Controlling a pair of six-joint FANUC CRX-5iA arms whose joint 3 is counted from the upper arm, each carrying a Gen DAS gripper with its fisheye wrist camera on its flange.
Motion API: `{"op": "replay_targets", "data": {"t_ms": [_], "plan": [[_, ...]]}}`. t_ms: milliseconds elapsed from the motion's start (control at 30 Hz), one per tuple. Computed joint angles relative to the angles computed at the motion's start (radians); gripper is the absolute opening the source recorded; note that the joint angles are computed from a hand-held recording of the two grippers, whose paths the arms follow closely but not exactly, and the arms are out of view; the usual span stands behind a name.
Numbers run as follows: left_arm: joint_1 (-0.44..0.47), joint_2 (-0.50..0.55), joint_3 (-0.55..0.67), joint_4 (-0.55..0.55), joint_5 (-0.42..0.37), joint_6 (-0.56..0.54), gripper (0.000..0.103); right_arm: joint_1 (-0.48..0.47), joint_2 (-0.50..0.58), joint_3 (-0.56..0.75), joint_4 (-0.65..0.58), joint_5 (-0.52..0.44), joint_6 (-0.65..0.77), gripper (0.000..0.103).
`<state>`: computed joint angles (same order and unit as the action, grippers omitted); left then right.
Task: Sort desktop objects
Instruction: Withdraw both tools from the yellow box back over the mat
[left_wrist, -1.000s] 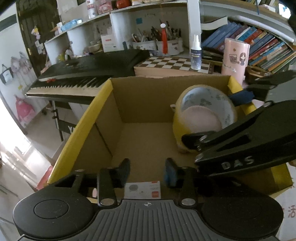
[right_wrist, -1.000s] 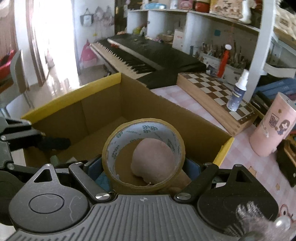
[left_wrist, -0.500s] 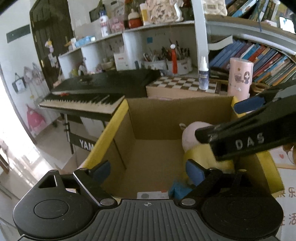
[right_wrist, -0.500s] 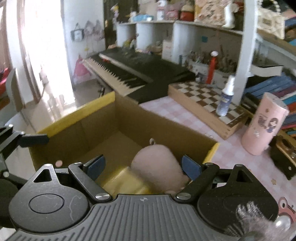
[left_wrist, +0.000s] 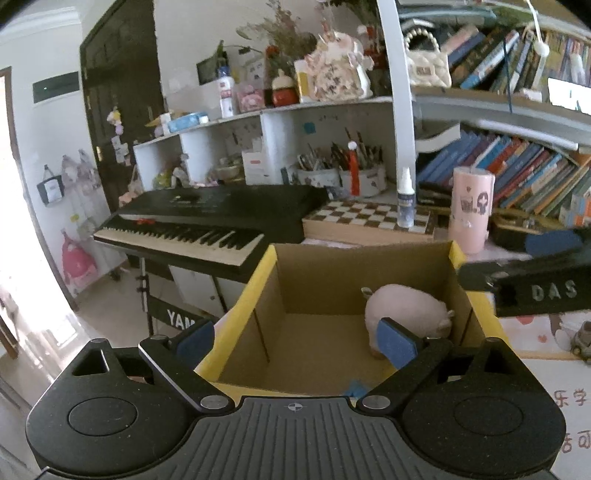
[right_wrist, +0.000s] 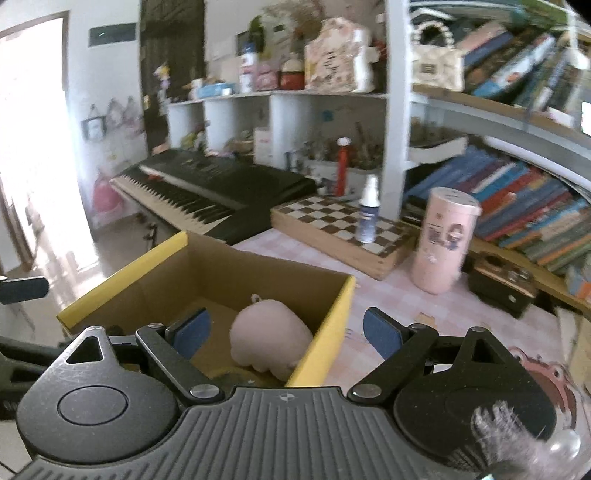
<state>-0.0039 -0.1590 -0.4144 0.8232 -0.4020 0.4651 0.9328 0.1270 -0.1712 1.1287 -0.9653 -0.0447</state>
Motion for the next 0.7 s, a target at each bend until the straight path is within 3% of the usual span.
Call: {"op": "replay_targets", "data": {"t_ms": [300, 700], "plan": [[0.035, -0.069, -0.092, 0.161, -0.018, -0.153, 0.097, 0.121, -0.016, -0.044, 0.02, -0.211, -0.185, 0.09], [0.14, -0.156, -0.166, 0.18, -0.141, -0.2, 0.097, 0.274, 0.009, -0.023, -0.062, -0.387, -0.262, 0.09]]}}
